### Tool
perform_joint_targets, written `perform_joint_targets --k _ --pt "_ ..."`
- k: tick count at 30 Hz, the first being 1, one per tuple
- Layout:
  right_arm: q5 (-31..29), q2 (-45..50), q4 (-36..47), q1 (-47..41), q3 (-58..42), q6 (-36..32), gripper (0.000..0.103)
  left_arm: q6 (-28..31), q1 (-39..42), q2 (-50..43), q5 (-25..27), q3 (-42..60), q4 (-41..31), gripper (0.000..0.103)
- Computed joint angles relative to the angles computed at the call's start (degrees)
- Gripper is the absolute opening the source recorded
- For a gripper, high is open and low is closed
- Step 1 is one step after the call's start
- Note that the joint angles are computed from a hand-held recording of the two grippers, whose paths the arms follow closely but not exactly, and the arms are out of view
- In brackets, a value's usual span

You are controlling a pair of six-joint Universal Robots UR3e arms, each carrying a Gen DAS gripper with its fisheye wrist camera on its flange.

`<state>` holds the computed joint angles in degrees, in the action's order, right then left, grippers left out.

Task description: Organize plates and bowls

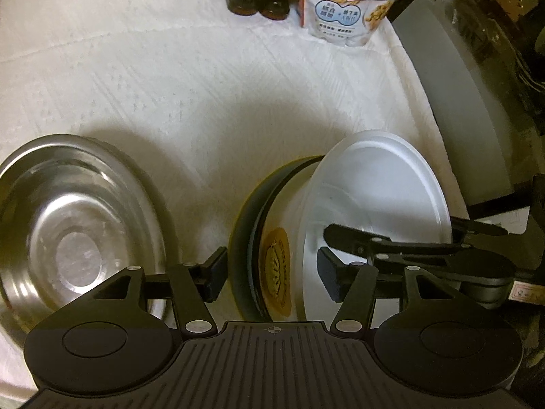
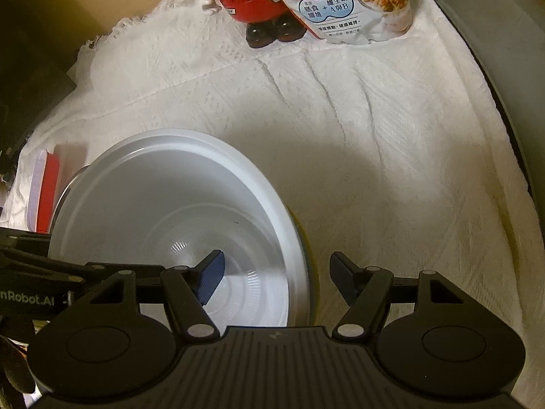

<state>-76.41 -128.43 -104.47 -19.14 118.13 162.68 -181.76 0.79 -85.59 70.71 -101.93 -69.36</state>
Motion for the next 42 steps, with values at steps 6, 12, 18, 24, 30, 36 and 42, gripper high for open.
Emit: perform_joint_targets --k 6,12,18,24,30,36,42 --pt "3.9 0.1 5.1 -3.5 -1.0 -1.9 0.069 1.0 0.3 -0.7 -0.6 0.3 -0.7 0.063" --pt "5.5 -0.3 7.9 -5.8 -1.4 -2.6 0.069 0.9 0.3 -2.3 -0.9 2.1 -2.2 0.063" --pt "7.0 -0.4 10.5 -7.4 -1.6 -3.6 0.069 1.8 0.6 -2.1 -1.4 1.9 -2.4 0.063" --pt "8.3 -0.4 13.1 -8.7 -2.2 -4.0 0.067 1.4 1.2 -0.7 -2.3 -0.6 -0.5 0.064" --pt "9.5 0.6 16.2 -10.1 -3.5 -5.9 0.061 1.4 1.1 -0.5 -2.1 -0.3 -0.8 0.064" --pt "9.4 1.2 16.3 -10.0 -3.9 -6.2 0.061 1.3 1.0 -0.6 -1.9 -0.2 -1.0 0.063" --pt "9.8 -1.5 16.1 -11.4 -2.3 -7.9 0.061 0.7 -0.1 -1.7 -0.6 1.1 -1.2 0.063"
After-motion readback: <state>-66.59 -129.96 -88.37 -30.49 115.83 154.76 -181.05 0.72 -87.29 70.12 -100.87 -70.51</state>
